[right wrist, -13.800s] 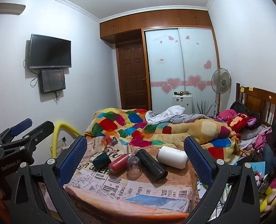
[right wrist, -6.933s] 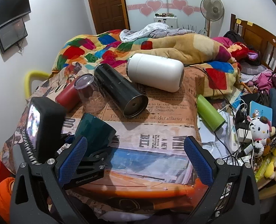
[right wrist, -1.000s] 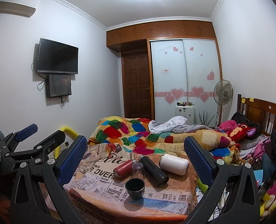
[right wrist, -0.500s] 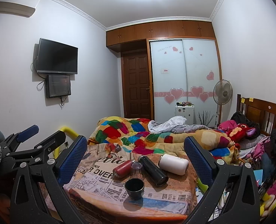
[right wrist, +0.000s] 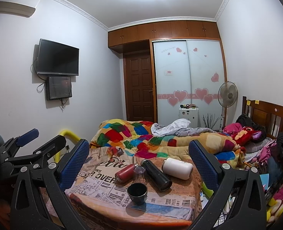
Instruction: Flip cup upright
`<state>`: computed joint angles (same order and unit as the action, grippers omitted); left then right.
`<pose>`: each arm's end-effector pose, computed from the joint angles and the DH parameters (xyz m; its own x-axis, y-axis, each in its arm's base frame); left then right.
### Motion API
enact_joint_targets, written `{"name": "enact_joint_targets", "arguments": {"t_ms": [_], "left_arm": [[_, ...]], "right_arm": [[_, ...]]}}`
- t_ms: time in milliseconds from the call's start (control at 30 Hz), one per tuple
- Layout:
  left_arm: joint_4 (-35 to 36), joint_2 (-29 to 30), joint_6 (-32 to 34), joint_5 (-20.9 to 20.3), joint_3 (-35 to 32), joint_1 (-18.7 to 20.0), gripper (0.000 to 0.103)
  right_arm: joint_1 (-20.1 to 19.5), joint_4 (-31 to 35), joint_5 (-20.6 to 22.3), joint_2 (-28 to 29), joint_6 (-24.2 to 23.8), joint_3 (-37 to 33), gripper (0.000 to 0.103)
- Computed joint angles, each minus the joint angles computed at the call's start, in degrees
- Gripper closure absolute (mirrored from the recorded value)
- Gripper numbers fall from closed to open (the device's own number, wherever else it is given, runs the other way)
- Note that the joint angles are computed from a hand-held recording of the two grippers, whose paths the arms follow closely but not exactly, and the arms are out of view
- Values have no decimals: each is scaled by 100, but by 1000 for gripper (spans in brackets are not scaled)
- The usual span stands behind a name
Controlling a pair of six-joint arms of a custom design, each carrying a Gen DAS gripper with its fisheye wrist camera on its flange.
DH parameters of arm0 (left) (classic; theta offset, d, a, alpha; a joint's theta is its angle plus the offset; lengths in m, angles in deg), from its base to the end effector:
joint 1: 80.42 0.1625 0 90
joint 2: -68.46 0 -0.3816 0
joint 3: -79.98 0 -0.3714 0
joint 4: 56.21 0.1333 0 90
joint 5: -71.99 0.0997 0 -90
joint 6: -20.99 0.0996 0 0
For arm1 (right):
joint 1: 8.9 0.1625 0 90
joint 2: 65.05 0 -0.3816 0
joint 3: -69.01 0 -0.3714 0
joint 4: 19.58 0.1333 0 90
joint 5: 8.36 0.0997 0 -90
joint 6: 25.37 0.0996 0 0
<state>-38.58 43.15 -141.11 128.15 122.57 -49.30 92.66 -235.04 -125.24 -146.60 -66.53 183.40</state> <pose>-0.5106 -0.5288 0.0862 -0.6299 0.5430 -0.5553 0.7183 0.1355 -0.6824 0.1771 -0.4254 0.4422 -0.7321 0.2280 0.6419 -0.6278 0.1399 -0.7657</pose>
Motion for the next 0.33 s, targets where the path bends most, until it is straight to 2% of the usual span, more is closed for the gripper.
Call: {"name": "enact_joint_targets", "arguments": {"t_ms": [333], "left_arm": [[-1,-61,-36,0,54,61,0]], "right_arm": [[-12,66,-39,-30,-28,34,0]]}}
